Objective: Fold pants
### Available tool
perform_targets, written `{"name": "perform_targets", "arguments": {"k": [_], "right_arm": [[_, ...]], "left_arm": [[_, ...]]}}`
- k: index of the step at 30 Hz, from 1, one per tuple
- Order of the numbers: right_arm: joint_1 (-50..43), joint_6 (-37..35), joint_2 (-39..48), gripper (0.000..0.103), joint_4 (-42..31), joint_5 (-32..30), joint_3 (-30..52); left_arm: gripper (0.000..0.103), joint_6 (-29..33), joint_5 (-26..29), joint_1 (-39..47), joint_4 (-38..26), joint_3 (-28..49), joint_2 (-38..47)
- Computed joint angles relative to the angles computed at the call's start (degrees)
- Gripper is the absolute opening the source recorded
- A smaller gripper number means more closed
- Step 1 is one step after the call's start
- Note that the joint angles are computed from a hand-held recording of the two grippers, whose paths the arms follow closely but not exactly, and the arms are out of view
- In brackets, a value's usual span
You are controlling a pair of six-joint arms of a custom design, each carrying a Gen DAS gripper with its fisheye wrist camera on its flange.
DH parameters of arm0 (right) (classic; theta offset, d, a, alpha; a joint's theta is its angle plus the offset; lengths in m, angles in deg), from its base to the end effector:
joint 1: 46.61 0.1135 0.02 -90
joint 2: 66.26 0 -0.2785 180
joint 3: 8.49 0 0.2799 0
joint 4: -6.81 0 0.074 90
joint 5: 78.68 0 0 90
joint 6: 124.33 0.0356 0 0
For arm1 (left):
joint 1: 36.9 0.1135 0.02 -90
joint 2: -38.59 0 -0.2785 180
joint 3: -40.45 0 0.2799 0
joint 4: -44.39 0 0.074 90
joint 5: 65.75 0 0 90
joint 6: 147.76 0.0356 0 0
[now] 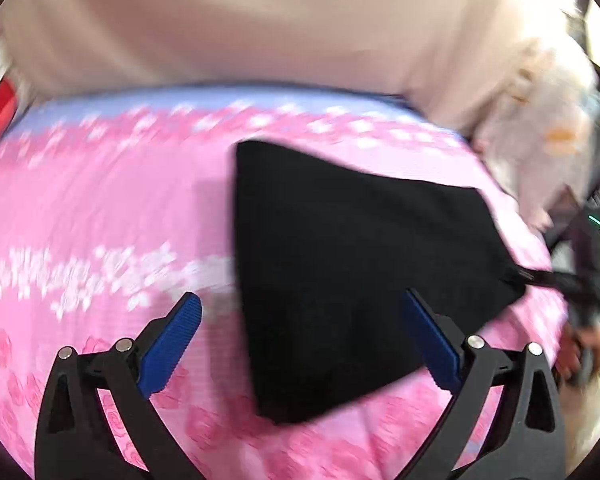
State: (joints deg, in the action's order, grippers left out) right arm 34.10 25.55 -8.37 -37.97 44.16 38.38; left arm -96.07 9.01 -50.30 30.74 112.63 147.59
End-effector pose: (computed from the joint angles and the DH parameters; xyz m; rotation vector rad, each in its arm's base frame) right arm 0.0522 0.1993 0.2100 -0.2176 2.3752 0.4519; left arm 0.3949 -0.0845 0.1255 -0.6327 2.3275 -0.0875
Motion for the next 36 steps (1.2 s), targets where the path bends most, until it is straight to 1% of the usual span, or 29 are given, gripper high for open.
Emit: {"name": "perform_targets", "arguments": {"k": [1,2,3,5,7,8,9,10,11,12,13,14,16,18,19,21,23,24,25,26,27,28,29,30,31,33,34,35,36], "right_arm": [[3.34,3.9,2.75,0.07,-4.97,5.91,2.81],[5.32,6.97,5.31,0.075,-8.8,9.66,5.11],[6.13,8.31,6.21,0.076,-11.61,11.53,6.21],[6.13,10.55,7.39,0.076,-15.04,12.68,7.48],[1.67,4.65,2.59,0.077,-7.78,6.41,2.91],[-2.43,2.12,-0.42,0.077,-1.78,0.77,-0.81],[-4.02,1.42,-0.56,0.078,4.36,-2.37,-3.32],[-4.51,1.15,-2.38,0.06,8.72,-2.32,-6.02],[-5.44,-0.07,-4.0,0.049,12.85,-3.8,-8.04],[-5.99,0.14,-4.31,0.039,14.83,-5.01,-8.67],[-5.11,0.3,-4.08,0.035,15.7,-3.93,-8.07],[-3.72,-0.42,-2.99,0.034,14.84,-2.63,-6.01],[-0.02,-1.44,-1.64,0.033,13.04,0.18,-1.63],[6.3,-4.22,3.78,0.032,9.79,6.01,6.98],[8.71,-5.39,6.43,0.032,9.36,8.17,10.36],[12.77,-7.17,10.1,0.033,7.22,11.73,15.5],[14.03,-4.53,13.6,0.034,6.07,13.19,16.57],[13.92,-3.12,14.66,0.036,6.94,12.68,15.29],[12.86,-2.05,16.86,0.041,10.47,10.83,13.69],[10.89,-0.31,18.32,0.043,15.55,6.57,9.41],[9.47,1.23,19.41,0.043,16.83,4.31,7.5],[8.19,4.26,22.26,0.049,16.53,3.19,6.84],[8.28,7.58,23.7,0.049,16.44,3.87,5.11],[9.26,7.86,22.25,0.05,20.77,4.63,2.1],[10.71,10.06,20.58,0.05,20.98,6.12,0.88],[16.0,15.01,20.96,0.05,9.08,14.69,6.5],[18.1,15.71,22.47,0.045,2.66,18.42,10.56],[19.42,13.74,24.07,0.041,-1.88,20.94,15.13],[19.38,9.39,24.36,0.028,-1.09,21.74,17.0]], "left_arm": [[0.097,-0.54,1.71,1.01,0.91,-0.23,0.57],[0.097,-1.05,4.45,2.12,2.26,-0.39,1.46],[0.097,-1.66,6.09,2.71,2.68,0.11,2.6],[0.097,-3.57,8.35,3.31,1.74,2.91,6.15],[0.098,-5.69,15.55,5.6,5.58,3.2,9.3],[0.098,-5.19,14.13,5.86,8.52,1.65,8.85],[0.095,-4.69,14.52,6.02,7.76,2.64,9.4],[0.083,-4.44,14.18,6.05,7.71,3.0,9.6],[0.055,-3.81,15.82,6.35,8.86,2.68,9.45],[0.052,-3.81,17.29,6.95,7.42,3.11,8.9],[0.034,-3.84,17.33,6.98,7.29,2.23,7.67],[0.021,-2.69,17.25,7.34,6.47,1.66,5.68],[0.018,0.25,18.11,8.28,3.8,0.19,-0.1],[0.018,3.27,17.56,8.61,0.8,-2.04,-7.1],[0.018,5.03,13.33,7.58,-2.18,-3.92,-12.76],[0.018,6.68,8.09,6.36,-5.56,-6.86,-19.92],[0.024,6.28,7.21,6.61,-7.19,-10.89,-25.24],[0.026,5.67,7.09,6.78,-7.03,-14.11,-27.21],[0.029,5.05,7.2,7.31,-6.17,-15.65,-26.63],[0.029,4.48,7.21,7.83,-4.62,-16.91,-24.56],[0.029,3.48,6.83,7.77,-3.02,-18.06,-19.9],[0.029,2.44,5.57,7.63,-3.01,-17.94,-16.35],[0.033,1.32,3.37,7.09,-1.29,-19.08,-13.79],[0.035,-0.86,1.02,6.12,1.91,-21.15,-14.1],[0.035,-1.62,0.45,5.91,1.56,-22.37,-16.53],[0.034,-2.7,-2.69,3.54,0.08,-22.96,-22.66],[0.041,-2.31,-4.51,2.42,-0.96,-21.95,-23.97],[0.047,-1.79,-7.24,0.79,-3.1,-19.67,-24.42],[0.053,-1.01,-9.3,-0.42,-4.46,-17.28,-23.75]]}}
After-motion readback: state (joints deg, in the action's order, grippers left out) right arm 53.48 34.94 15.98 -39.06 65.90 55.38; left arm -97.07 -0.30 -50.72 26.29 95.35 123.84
